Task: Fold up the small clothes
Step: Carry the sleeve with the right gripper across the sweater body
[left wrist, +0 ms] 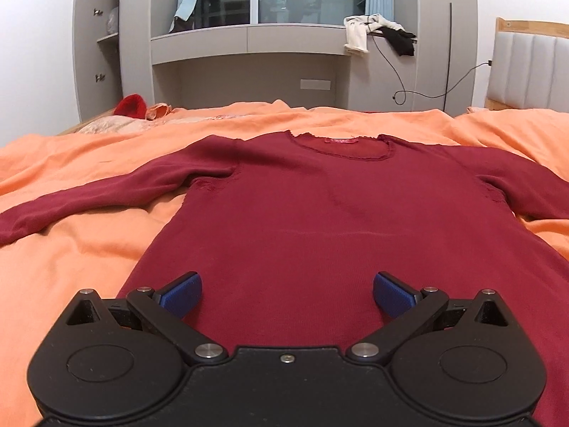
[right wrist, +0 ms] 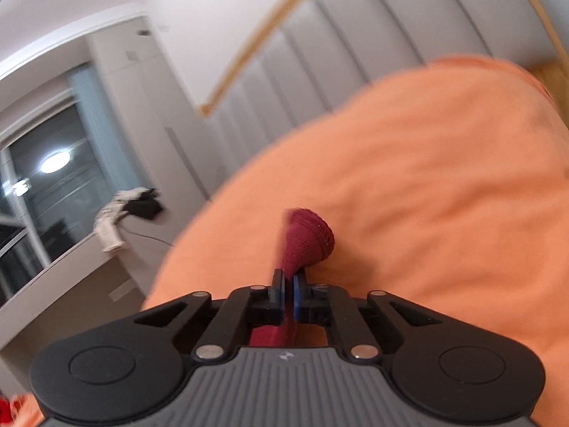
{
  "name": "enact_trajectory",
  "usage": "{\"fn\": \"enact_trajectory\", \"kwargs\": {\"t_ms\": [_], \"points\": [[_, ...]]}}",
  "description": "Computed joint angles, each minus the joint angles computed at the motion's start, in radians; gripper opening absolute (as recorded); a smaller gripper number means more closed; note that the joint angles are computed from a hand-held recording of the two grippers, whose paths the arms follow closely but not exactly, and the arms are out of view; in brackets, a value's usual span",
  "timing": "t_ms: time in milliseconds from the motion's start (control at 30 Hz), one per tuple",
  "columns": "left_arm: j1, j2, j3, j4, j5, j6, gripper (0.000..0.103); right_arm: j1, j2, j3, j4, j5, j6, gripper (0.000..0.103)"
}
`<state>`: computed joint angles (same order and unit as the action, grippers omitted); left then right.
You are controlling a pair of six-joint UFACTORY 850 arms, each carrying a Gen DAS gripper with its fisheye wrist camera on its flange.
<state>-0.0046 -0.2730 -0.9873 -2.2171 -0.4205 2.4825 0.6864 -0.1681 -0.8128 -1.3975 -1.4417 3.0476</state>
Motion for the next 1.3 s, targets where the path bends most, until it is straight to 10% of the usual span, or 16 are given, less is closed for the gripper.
{"fn": "enact_trajectory", "kwargs": {"t_ms": [300, 700, 1033, 1300], "points": [[0.016, 0.007, -0.027, -0.079, 0.030, 0.011, 0.103, 0.015, -0.124, -0.268, -0.294, 0.015, -0.430, 0.004], [0.097, -0.024, -0.129, -0.090, 0.098, -0.235, 0.102, 0.010, -0.357, -0.691, -0.542, 0.413, -0.739, 0.004], [0.142, -0.024, -0.154, -0.043, 0.094, -0.368, 0.102, 0.043, -0.613, -1.055, -0.226, 0.704, -1.298, 0.004], [0.145, -0.020, -0.155, -0.029, 0.101, -0.404, 0.102, 0.085, -0.724, -1.201, -0.016, 0.740, -1.649, 0.004]]}}
